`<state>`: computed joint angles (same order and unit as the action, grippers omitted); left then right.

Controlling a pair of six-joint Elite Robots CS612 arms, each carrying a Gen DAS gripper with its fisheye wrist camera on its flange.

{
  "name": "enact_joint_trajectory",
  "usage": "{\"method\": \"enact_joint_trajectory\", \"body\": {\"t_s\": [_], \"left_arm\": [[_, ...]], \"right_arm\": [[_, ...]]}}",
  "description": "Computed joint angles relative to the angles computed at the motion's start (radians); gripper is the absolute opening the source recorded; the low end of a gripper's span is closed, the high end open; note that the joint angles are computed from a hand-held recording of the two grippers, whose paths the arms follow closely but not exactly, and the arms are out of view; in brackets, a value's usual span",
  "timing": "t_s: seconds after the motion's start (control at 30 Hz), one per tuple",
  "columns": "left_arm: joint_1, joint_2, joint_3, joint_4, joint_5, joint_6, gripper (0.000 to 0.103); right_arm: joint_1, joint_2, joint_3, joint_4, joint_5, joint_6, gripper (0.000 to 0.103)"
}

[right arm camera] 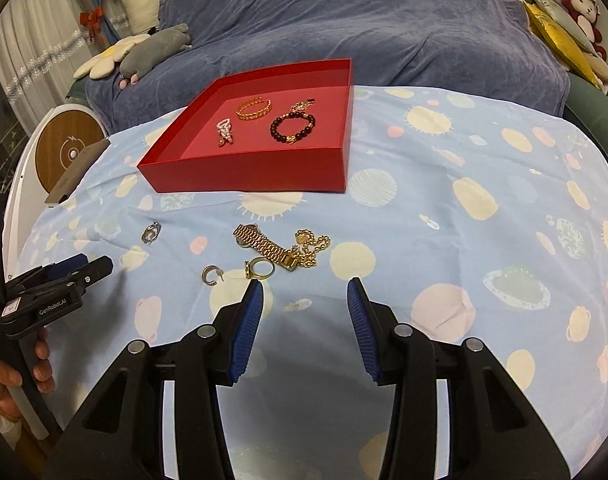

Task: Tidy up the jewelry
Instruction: 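Withdraw both tools from the red box, then move the right tool toward the gold watch band and rings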

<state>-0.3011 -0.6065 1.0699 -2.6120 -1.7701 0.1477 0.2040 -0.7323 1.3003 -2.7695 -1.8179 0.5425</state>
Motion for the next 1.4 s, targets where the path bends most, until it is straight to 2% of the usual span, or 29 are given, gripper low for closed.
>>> {"method": "enact_joint_trajectory", "body": {"t_s": [0.2,0.43,0.67,0.87,0.97,1.1,1.33,1.4], "left_arm": [[0.000,-0.006,0.016,-0.002,-0.008,0.019,0.063],[0.001,0.003,-0.006,0.009,-0.021,-0.013,0.063],[-0.006,0.004,-0.020,0.020,-0.040,-0.021,0.063],[-0.012,0.007,-0.027,0.028,-0.035,-0.020,0.063],[-0.013,0.013,-0.037,0.039,-0.038,-0.027,0.063],[-0.012,0.016,-0.043,0.038,-0.045,-0.022,0.063],[-0.002,0.032,-0.068,0.071,-0.054,-0.025,0.063],[0.001,0.035,-0.073,0.077,-0.055,-0.027,0.063]], "right_arm": [[0.002,0.007,-0.008,0.014,0.002,-0.006,0.042],[-0.007,0.021,-0.028,0.016,-0.002,0.025,0.042],[-0.012,0.044,-0.055,0.013,0.012,0.018,0.042],[-0.011,0.074,-0.101,0.000,0.036,-0.030,0.041],[-0.012,0.096,-0.143,0.012,0.070,-0.061,0.041],[-0.011,0.131,-0.203,0.041,0.078,-0.110,0.041],[-0.009,0.166,-0.249,0.080,0.040,-0.144,0.041],[-0.003,0.172,-0.264,0.100,0.012,-0.175,0.036]]}}
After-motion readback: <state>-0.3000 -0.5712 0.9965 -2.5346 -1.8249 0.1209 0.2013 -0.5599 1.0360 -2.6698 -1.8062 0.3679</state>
